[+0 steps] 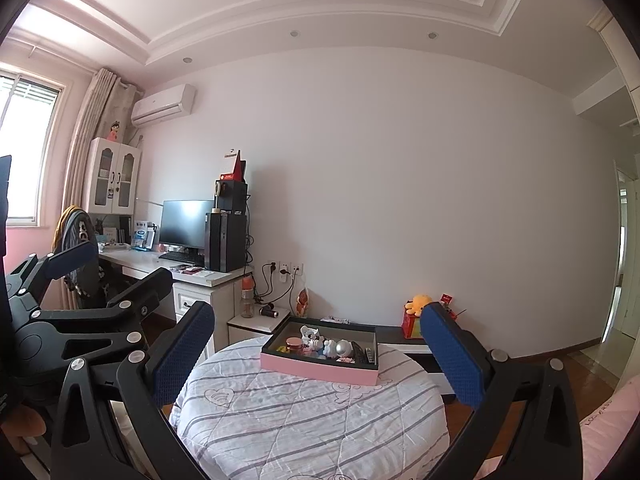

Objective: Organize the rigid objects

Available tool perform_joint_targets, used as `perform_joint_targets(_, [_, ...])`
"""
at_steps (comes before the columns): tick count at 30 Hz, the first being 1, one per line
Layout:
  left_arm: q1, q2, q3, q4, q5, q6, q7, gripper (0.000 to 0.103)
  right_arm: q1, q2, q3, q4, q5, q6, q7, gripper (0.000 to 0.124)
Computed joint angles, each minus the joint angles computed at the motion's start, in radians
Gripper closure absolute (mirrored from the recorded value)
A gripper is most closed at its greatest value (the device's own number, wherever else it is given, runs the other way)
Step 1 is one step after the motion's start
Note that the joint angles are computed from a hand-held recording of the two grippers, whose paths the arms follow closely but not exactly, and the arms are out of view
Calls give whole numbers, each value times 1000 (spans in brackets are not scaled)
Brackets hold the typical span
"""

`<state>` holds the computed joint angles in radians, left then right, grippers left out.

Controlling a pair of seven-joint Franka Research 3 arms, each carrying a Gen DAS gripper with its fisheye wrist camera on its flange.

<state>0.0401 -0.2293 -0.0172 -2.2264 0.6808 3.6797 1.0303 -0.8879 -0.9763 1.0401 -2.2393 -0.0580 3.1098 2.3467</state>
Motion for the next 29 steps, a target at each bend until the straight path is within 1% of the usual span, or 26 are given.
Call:
perform_joint_targets(5, [-1, 2, 4, 6, 11, -2, -12, 0, 0, 2, -1, 2, -2, 0, -1, 21])
perform_joint_targets(8, [12, 2, -15, -5, -30, 15, 27, 0, 2, -2, -1, 2, -4, -7, -1, 21])
perform_joint_targets(11, [11, 5, -20, -4, -49, 15, 40, 0, 8, 5, -3, 1, -6, -5, -2, 21])
perform_joint_targets(14, [4, 6, -11, -1, -36, 10, 29, 0, 10, 5, -6, 2, -8, -8, -3, 21])
perform_joint_targets(29, [3, 11, -12, -1, -45, 11, 39, 0, 18, 16, -15, 4, -18, -17, -7, 21])
